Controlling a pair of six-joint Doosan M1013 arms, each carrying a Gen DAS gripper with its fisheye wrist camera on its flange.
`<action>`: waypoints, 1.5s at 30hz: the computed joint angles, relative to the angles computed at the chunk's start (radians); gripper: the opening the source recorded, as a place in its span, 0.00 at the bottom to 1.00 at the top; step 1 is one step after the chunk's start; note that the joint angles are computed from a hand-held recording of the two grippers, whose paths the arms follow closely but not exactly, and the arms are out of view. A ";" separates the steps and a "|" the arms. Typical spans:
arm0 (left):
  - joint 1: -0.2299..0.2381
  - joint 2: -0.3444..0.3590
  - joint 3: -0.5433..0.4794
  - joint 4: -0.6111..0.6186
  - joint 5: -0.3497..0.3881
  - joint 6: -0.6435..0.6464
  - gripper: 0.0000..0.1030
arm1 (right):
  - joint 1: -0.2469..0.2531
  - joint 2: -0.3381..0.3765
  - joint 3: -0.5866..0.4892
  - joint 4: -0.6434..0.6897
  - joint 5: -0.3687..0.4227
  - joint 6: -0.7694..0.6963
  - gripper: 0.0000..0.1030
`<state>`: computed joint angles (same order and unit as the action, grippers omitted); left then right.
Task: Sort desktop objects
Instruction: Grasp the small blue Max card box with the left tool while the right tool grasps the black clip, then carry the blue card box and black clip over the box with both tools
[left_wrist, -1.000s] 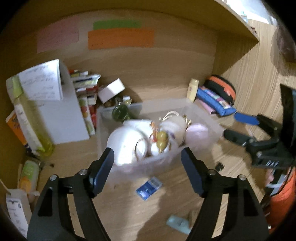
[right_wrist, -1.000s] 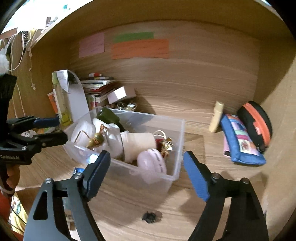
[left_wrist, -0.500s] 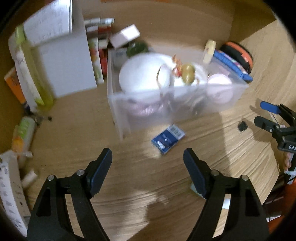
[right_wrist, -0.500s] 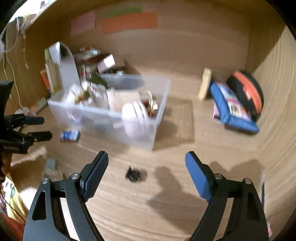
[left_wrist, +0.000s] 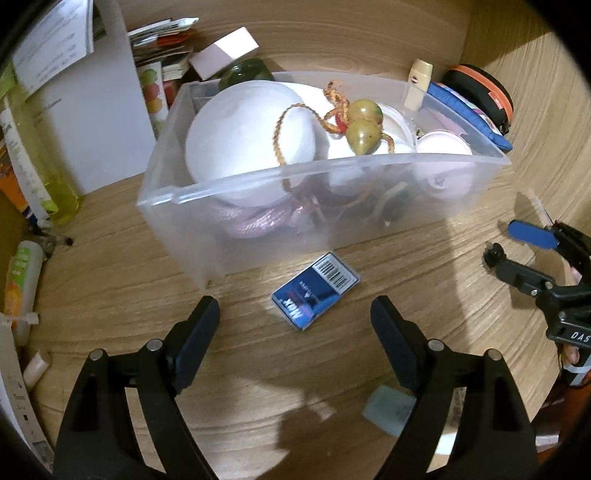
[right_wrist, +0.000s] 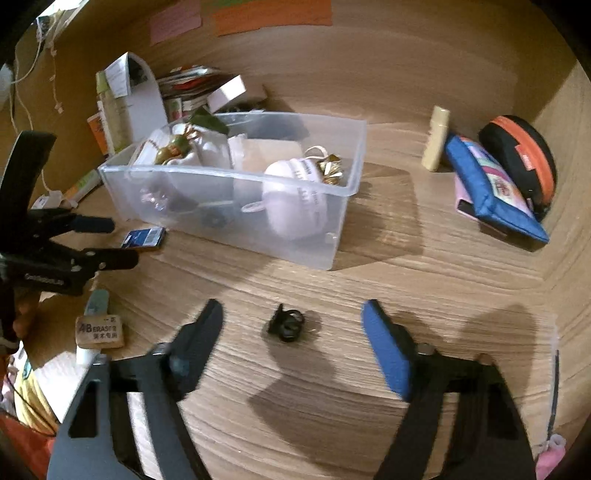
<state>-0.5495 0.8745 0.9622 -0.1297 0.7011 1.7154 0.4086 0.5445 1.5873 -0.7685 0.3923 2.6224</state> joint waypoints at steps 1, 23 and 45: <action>0.000 0.003 -0.005 -0.004 0.002 0.004 0.82 | -0.001 0.002 -0.003 0.025 -0.003 -0.028 0.52; -0.007 -0.001 0.009 -0.037 -0.049 0.076 0.26 | -0.007 0.012 0.002 0.145 -0.054 -0.166 0.18; -0.010 -0.112 0.149 -0.166 -0.275 0.201 0.26 | -0.006 -0.047 0.023 -0.266 -0.123 0.258 0.18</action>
<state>-0.5600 0.7627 1.1110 -0.2954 0.4257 1.9161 0.4024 0.4971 1.6103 -1.0343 0.2689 2.8803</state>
